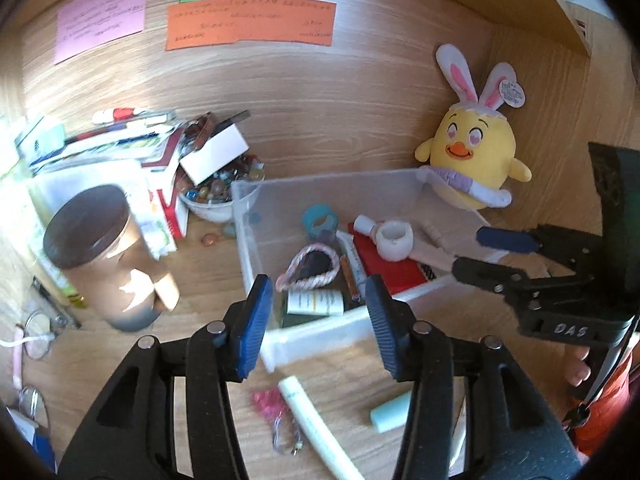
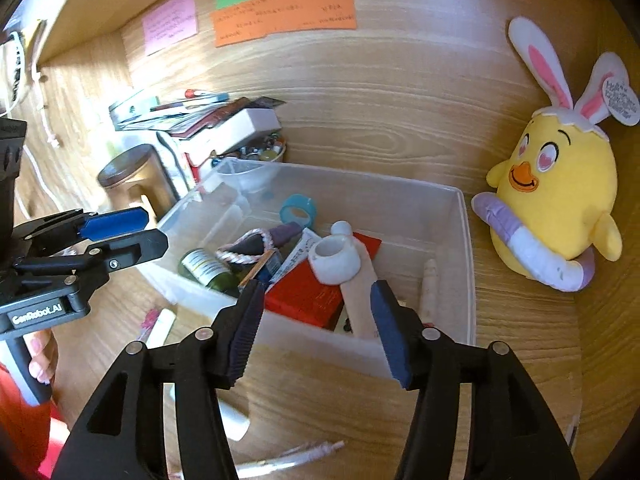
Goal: Organize objects
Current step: 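Carry the ointment tube and tape roll into the clear box and release both, then grasp the pale green marker with the left tool while the right tool grasps the teal tube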
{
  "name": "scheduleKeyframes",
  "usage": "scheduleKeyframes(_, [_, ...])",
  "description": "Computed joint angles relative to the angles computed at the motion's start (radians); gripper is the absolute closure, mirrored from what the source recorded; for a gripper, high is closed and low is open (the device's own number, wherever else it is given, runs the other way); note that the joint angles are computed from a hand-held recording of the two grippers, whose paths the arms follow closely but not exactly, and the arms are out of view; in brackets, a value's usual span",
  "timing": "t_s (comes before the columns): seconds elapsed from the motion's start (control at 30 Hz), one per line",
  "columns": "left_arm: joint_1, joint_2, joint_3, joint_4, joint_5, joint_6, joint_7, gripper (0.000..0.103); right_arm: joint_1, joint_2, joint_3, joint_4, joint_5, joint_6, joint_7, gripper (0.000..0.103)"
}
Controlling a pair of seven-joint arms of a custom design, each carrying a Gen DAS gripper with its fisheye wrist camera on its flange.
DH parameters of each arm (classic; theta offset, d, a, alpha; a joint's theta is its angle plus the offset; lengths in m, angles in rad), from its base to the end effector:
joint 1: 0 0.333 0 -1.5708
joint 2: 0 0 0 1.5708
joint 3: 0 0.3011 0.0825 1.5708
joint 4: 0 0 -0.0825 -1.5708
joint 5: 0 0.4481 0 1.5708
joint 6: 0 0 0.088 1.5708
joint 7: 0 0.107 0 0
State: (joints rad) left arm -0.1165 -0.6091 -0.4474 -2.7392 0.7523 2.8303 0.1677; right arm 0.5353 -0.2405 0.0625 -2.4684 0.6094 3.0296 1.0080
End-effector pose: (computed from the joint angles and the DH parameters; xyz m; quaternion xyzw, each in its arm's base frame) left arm 0.3744 -0.2578 0.3903 -0.6945 0.5864 -0.3082 0.2808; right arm 0.4733 0.2703 0.4151 -0.8080 0.4331 -0.1589 0.3665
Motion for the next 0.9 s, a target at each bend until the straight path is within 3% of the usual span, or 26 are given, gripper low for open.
scheduleKeyframes(0.23, [-0.056,-0.011,-0.01,-0.024,-0.027,-0.084,0.015,0.053,0.062,-0.083,-0.029,-0.084,0.04,0.02,-0.073,0.043])
scheduleKeyframes(0.43, [-0.116,-0.023,0.016,-0.076,-0.073,-0.064,0.006,0.053,0.098,-0.11,-0.039,-0.137,0.037,-0.01,-0.103,0.041])
scheduleKeyframes(0.57, [-0.152,-0.003,0.053,-0.104,-0.125,-0.013,0.027,0.054,0.123,-0.095,-0.057,-0.132,0.061,-0.078,-0.152,0.041])
scheduleKeyframes(0.63, [-0.164,0.017,0.068,-0.111,-0.154,0.02,0.047,0.061,0.097,-0.075,-0.026,-0.124,0.04,-0.108,-0.141,0.041])
scheduleKeyframes(0.77, [-0.17,0.047,0.073,-0.117,-0.2,0.053,0.077,0.065,0.087,-0.045,-0.001,-0.114,0.044,-0.133,-0.153,0.041])
scheduleKeyframes(0.9, [-0.157,0.055,0.063,-0.124,-0.221,0.073,0.083,0.067,0.07,-0.019,0.038,-0.116,0.02,-0.096,-0.136,0.041])
